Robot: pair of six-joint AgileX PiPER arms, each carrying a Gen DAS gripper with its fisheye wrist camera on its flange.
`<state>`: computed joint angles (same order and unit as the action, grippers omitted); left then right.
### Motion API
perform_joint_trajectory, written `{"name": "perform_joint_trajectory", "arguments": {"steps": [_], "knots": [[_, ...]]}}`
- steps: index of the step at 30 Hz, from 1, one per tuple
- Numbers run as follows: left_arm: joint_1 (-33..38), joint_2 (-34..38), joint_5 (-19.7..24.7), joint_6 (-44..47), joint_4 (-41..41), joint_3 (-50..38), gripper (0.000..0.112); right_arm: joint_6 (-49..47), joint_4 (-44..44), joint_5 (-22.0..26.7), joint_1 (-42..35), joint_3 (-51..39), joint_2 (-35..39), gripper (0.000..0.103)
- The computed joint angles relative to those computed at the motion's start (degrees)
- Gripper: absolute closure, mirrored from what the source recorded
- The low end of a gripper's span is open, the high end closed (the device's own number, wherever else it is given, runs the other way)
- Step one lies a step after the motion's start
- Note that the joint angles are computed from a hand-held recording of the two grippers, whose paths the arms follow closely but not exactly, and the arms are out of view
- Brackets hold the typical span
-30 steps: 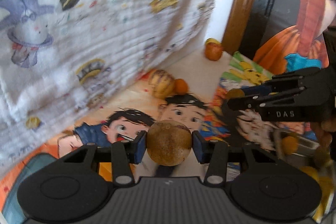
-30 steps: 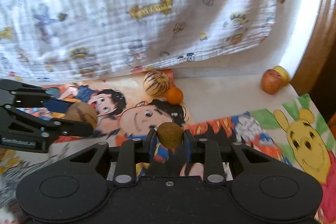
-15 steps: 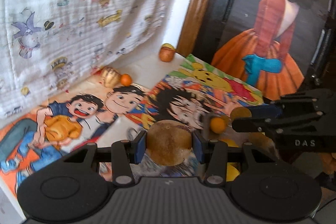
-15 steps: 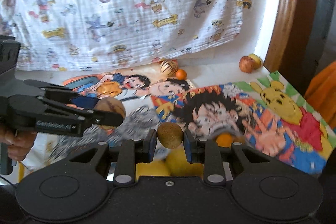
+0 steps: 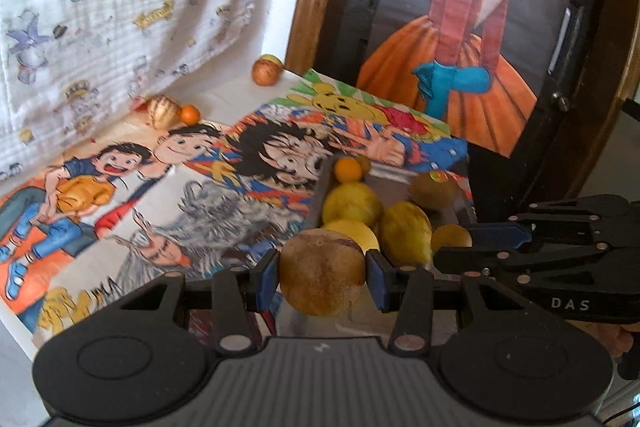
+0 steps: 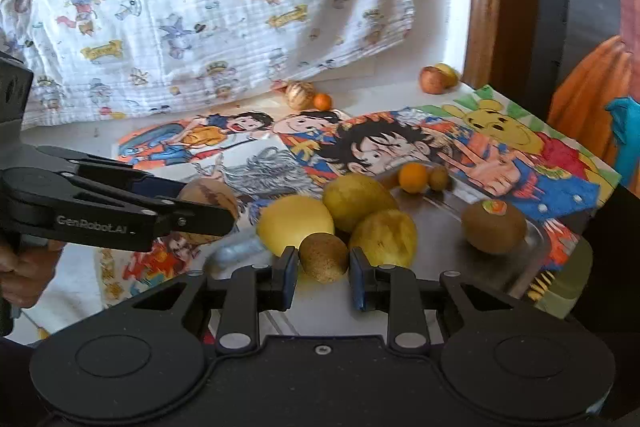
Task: Organize fruits
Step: 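Carry both fruits onto the metal tray and open both tools, then lift both open tools away from the tray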
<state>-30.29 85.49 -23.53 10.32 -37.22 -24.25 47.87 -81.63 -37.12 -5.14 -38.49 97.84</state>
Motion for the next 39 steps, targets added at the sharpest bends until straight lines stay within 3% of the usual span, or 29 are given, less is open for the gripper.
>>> {"name": "perform_joint_trajectory", "arguments": {"steps": [6, 11, 15, 27, 39], "knots": [[-2.8, 1.7, -2.0, -2.4, 0.4, 1.2, 0.063, -19.0, 16.8, -1.0, -0.9, 6.6, 2.0, 0.074], [-3.4, 3.1, -3.7, -8.5, 5.7, 2.7, 0.063, -29.2, 27.9, -5.7, -1.1, 10.8, 4.6, 0.074], [-4.9, 4.9, -5.0, -7.0, 3.4, 2.2, 0.062, -36.6, 40.2, -9.1, 1.6, 13.5, 6.6, 0.074], [-2.6, 10.0, -7.0, -12.1, 10.6, 0.6, 0.062, -42.2, 52.3, -11.7, 4.8, 15.1, 11.3, 0.073], [-0.4, 12.1, -11.5, -21.0, 19.0, 2.9, 0.060, -43.3, 58.2, -18.4, 5.1, 19.0, 12.8, 0.068]]}}
